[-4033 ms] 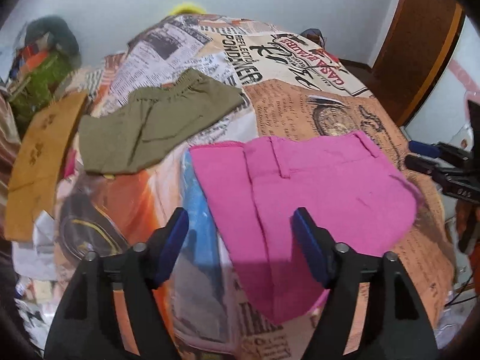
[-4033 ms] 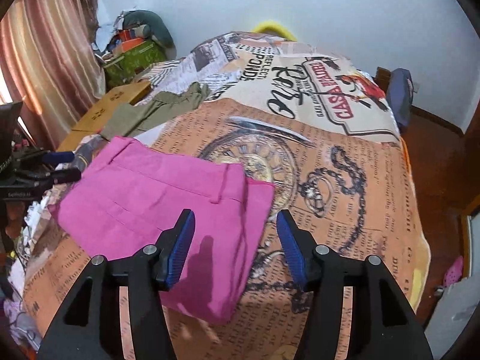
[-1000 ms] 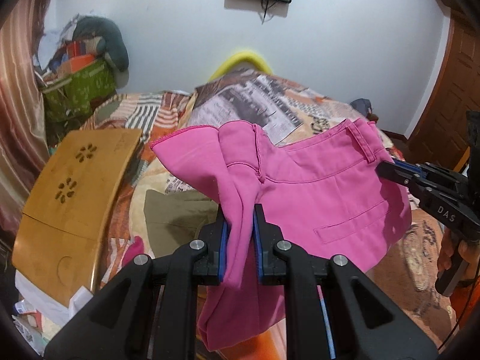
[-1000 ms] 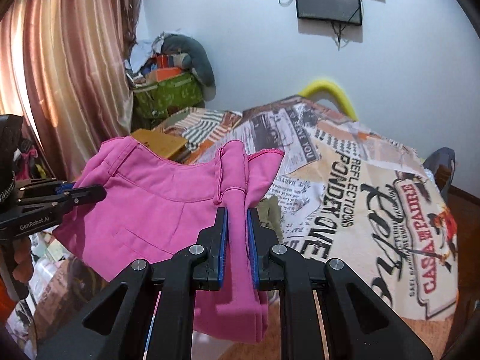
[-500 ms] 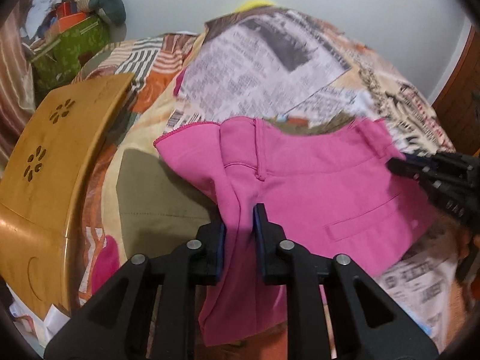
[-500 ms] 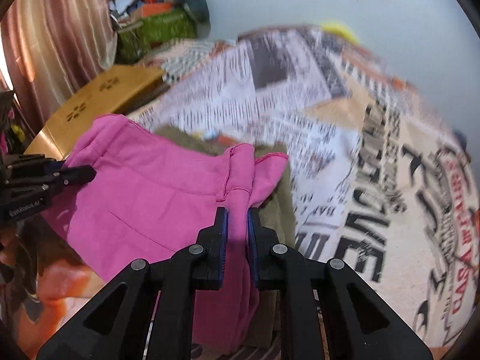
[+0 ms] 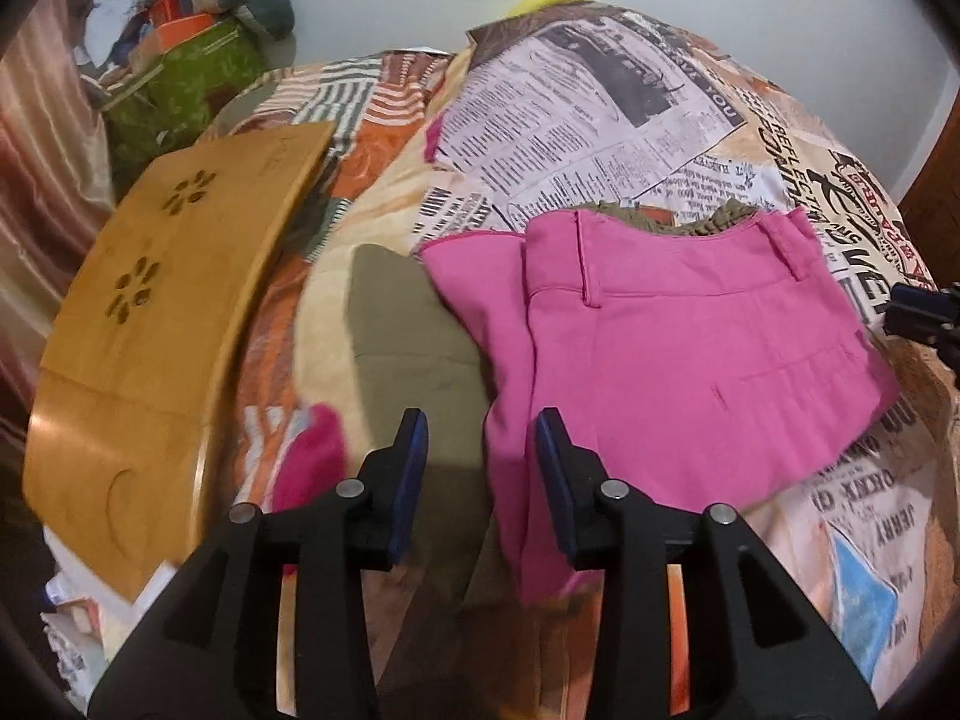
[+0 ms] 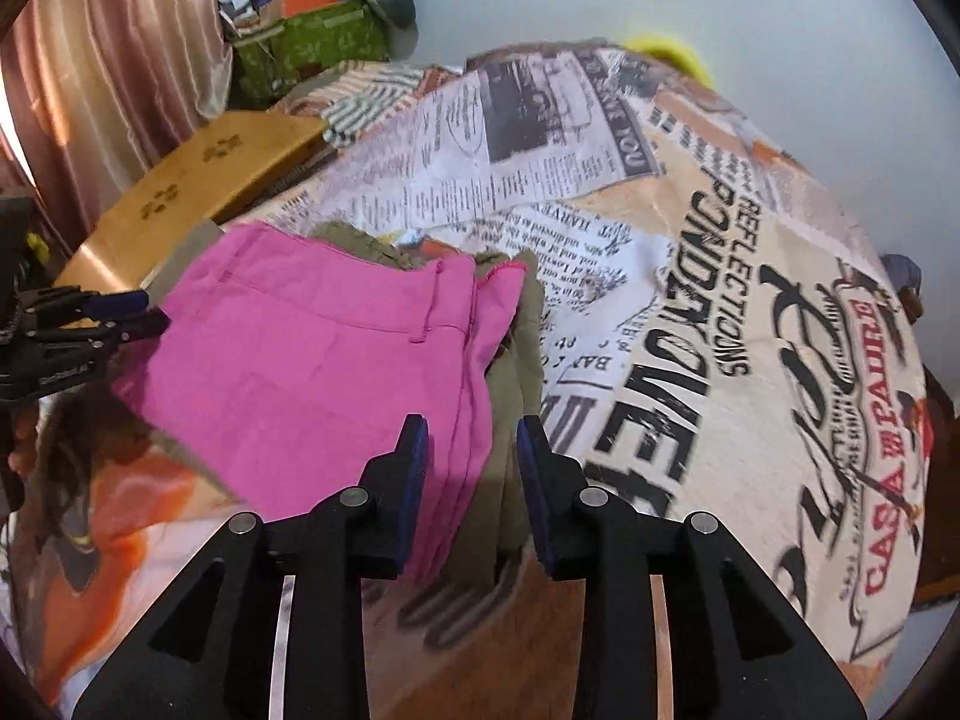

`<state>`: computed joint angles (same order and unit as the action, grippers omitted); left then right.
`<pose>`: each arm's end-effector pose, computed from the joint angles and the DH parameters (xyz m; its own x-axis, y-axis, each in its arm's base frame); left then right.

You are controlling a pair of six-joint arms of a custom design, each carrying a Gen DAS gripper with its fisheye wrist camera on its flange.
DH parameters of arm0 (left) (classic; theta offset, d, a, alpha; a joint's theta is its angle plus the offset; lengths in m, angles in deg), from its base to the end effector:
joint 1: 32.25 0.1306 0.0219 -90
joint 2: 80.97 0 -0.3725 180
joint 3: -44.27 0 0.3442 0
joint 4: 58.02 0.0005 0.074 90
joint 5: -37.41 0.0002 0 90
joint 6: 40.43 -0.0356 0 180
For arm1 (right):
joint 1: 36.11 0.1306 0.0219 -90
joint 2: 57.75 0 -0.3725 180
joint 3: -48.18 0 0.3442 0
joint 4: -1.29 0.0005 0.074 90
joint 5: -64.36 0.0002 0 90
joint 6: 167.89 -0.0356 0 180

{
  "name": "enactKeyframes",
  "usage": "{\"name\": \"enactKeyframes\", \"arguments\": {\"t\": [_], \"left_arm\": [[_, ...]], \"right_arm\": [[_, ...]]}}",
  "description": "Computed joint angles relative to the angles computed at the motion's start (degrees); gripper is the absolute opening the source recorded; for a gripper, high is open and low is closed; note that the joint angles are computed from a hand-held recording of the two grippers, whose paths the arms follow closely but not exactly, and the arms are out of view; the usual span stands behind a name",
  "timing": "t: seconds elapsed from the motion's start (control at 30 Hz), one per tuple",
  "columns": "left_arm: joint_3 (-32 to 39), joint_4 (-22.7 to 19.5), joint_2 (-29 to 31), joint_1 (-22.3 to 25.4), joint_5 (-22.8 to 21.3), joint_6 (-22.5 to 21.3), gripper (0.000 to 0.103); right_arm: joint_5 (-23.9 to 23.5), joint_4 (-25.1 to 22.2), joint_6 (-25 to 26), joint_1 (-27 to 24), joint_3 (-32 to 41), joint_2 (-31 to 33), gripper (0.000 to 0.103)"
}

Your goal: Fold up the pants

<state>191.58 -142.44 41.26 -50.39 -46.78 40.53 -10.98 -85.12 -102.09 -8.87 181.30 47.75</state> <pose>0.5574 -0.1869 0.4974 -0.7509 0.4105 -0.5173 0.4828 0.8757 -0.0059 0.4333 0.2124 0.5563 -0.8273 0.0201 -0.5614 0.0142 0.9998 0.0150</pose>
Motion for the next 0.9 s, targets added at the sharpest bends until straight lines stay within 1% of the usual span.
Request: {"name": "enactKeyframes", "arguments": {"t": [0.07, 0.13, 0.2, 0.3, 0.33, 0.4, 0.5, 0.53, 0.6, 0.63, 0.67, 0.73, 0.77, 0.8, 0.9], "left_arm": [[-0.67, 0.00, -1.93, 0.07, 0.56, -0.05, 0.038], [-1.20, -0.20, -4.70, 0.09, 2.12, -0.15, 0.038], [-1.84, 0.16, -7.59, -0.19, 2.78, -0.36, 0.038], [-2.36, 1.13, -12.41, -1.13, 2.44, -0.50, 0.038], [-2.48, 1.55, -14.63, -1.47, 2.70, -0.23, 0.038], [-1.74, 1.54, -17.06, -1.85, 3.37, 0.67, 0.038], [-0.48, 2.04, -21.22, -2.59, 3.94, 2.14, 0.038], [-0.87, 2.88, -23.01, -2.84, 3.85, 2.62, 0.038], [-2.28, 4.87, -26.89, -3.45, 3.22, 3.53, 0.038], [-2.85, 5.70, -28.51, -3.79, 2.85, 3.79, 0.038], [-3.85, 6.70, -30.75, -4.05, 2.99, 4.10, 0.038], [-4.96, 7.70, -33.72, -4.70, 3.02, 4.90, 0.038], [-6.11, 8.59, -35.91, -4.99, 3.23, 5.52, 0.038], [-7.02, 9.29, -37.51, -5.28, 3.05, 6.01, 0.038], [-10.29, 11.59, -42.05, -6.15, 1.70, 7.16, 0.038]], "right_arm": [[1.11, -0.03, -0.56, 1.04, 1.88, -0.88, 0.028], [2.50, -0.58, -1.18, 2.39, 4.60, -1.56, 0.028], [4.35, -1.08, -1.66, 3.90, 7.27, -1.88, 0.028], [8.40, -2.92, -2.44, 7.68, 13.85, -1.93, 0.028], [9.74, -3.17, -2.42, 8.75, 15.59, -1.95, 0.028], [12.39, -4.06, -2.44, 11.19, 19.26, -1.62, 0.028], [17.94, -6.25, -2.36, 16.24, 27.31, 0.07, 0.028], [20.41, -7.28, -2.36, 18.70, 30.95, 0.99, 0.028], [24.22, -7.36, -1.82, 22.09, 33.95, 1.49, 0.028], [27.37, -8.40, -1.46, 24.75, 37.61, 2.67, 0.028], [29.47, -9.02, -1.10, 26.55, 40.07, 3.55, 0.028], [34.28, -7.44, 0.14, 30.73, 40.91, 3.39, 0.028], [36.45, -5.72, 0.76, 32.66, 39.58, 2.55, 0.028], [37.58, -3.45, 1.19, 33.72, 36.78, 1.11, 0.028], [42.08, 5.68, 2.52, 38.27, 27.00, -3.91, 0.028]]}}
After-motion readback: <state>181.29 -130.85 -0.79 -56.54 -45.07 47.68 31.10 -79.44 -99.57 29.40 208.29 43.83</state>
